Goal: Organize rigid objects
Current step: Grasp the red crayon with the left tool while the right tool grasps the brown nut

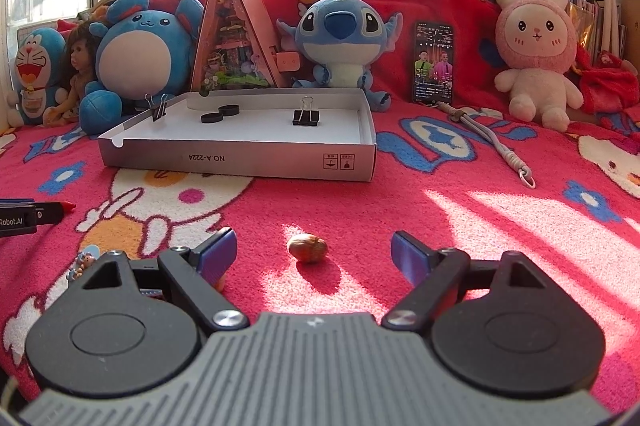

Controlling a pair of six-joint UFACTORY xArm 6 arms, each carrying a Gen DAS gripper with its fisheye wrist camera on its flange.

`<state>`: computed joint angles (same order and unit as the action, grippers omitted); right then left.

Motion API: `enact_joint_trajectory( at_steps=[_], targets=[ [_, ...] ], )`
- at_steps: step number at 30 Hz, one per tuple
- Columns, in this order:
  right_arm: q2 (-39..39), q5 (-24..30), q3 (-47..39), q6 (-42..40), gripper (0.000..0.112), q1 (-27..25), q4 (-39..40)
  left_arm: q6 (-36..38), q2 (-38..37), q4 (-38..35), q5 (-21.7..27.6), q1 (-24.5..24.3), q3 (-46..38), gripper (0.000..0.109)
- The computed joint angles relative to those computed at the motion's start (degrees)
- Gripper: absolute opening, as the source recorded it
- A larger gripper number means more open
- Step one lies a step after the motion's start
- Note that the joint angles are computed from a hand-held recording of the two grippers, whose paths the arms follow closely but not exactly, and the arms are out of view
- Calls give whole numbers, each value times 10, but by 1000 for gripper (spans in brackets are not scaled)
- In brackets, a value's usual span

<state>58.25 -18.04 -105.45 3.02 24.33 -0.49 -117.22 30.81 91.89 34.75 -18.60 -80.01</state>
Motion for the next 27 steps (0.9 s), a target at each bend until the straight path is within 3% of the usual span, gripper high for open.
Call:
enact_joint_trajectory(
  at_steps=[5,12,19,25,27],
  targets=[
    [5,14,-11,-24,87,7,37,3,14,-17,11,-8,-19,57],
    [13,29,-27,-76,80,21,116,-2,37,-19,22,-17,-47,58],
    [21,44,-46,-100,73,27,165,-6,49,7,3,-12,-63,45],
    [24,53,-57,-135,52,32,200,-15,49,30,-12,-7,-62,43],
    [25,56,-61,-172,35,37,236,-20,46,36,-15,-7,-59,43]
  ],
)
